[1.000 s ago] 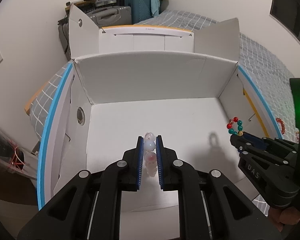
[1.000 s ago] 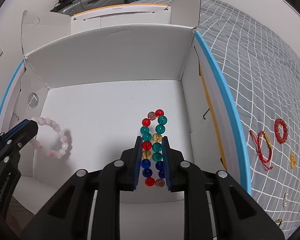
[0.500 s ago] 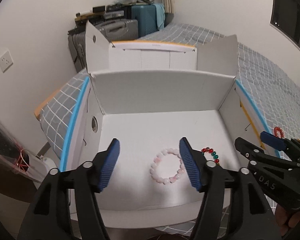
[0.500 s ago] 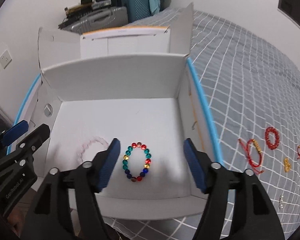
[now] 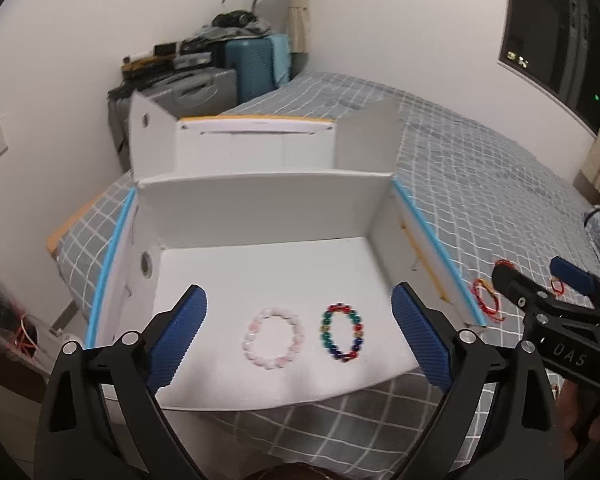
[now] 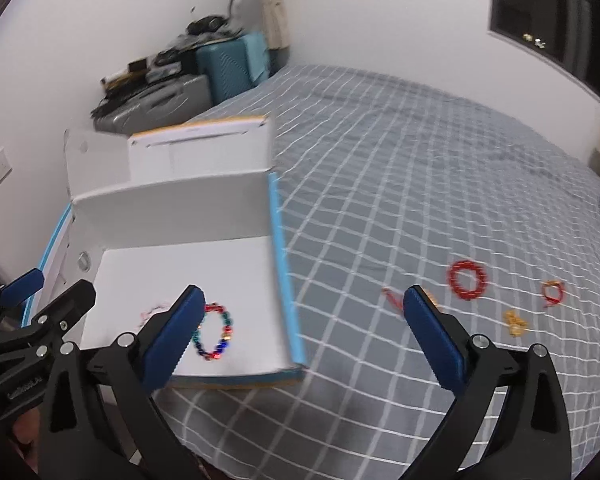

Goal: Organize jewelry
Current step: 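Open both grippers to drop the bracelets into the box, then move both tools back over the remaining bracelets on the bed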

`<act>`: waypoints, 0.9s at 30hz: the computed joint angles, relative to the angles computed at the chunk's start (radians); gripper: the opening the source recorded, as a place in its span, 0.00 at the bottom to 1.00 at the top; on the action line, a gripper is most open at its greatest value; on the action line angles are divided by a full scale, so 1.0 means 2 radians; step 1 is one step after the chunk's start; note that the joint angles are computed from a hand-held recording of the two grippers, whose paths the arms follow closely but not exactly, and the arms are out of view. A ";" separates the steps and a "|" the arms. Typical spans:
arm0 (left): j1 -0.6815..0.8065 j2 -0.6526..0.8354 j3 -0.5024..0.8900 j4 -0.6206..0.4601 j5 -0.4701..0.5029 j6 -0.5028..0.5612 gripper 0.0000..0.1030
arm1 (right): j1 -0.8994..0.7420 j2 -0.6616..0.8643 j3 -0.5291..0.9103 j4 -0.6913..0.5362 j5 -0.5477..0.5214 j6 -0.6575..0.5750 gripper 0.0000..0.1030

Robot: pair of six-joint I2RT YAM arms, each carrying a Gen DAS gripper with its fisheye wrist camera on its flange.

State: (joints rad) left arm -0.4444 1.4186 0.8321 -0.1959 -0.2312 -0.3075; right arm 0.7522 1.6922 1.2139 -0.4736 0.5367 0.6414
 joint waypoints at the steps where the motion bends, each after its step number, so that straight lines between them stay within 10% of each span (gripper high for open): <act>1: -0.010 0.001 0.003 0.000 -0.006 -0.002 0.92 | -0.002 -0.020 -0.018 0.001 0.009 0.003 0.93; 27: -0.232 0.298 0.324 -0.041 -0.037 -0.041 0.94 | -0.238 -0.364 -0.328 0.004 -0.039 -0.088 0.93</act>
State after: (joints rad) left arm -0.9075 2.0145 1.4805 -0.2770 -0.3055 -0.3896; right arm 0.2768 0.9642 0.5572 -0.4648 0.4583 0.4651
